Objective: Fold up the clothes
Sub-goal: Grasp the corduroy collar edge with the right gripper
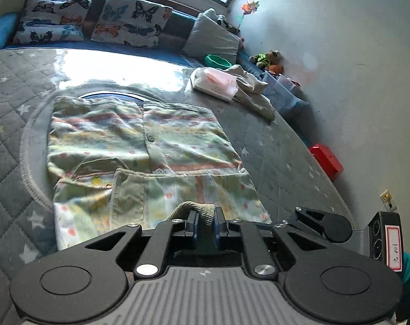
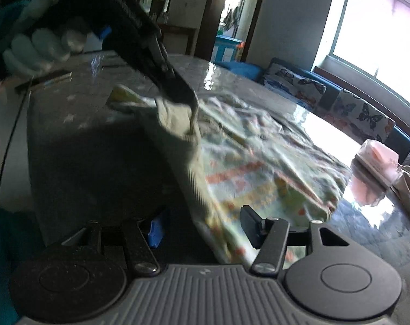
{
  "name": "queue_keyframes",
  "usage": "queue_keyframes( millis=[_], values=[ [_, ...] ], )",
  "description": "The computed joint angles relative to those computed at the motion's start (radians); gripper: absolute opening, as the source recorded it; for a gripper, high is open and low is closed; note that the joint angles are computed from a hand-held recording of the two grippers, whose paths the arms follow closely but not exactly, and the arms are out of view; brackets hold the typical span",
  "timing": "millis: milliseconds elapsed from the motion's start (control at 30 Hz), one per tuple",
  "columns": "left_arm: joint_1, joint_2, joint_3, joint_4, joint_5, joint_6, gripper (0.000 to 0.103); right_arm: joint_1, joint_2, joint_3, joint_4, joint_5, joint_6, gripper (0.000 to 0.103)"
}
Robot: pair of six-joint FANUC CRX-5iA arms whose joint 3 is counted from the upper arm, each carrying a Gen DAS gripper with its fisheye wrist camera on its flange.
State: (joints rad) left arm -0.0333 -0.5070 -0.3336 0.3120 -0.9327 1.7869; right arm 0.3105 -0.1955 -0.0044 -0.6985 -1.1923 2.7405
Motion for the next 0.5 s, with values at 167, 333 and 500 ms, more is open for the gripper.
queue_keyframes(
  millis=[167,333,500],
  values=[
    [0.017,-0.013,-0.027,0.018,-0.005,-0.072,0.017,0.014,0.098,0.107,-0.01,-0.1,-0.159,0.025],
    [0.005,-0.102,-0.055,-0.056,-0.008,-0.113,0.048,-0.008,0.189,0.227,-0.04,-0.221,-0.306,0.016],
    [-0.084,-0.157,-0.023,-0.266,-0.05,-0.033,0.068,-0.034,0.258,0.325,-0.074,-0.308,-0.411,0.015]
  ],
)
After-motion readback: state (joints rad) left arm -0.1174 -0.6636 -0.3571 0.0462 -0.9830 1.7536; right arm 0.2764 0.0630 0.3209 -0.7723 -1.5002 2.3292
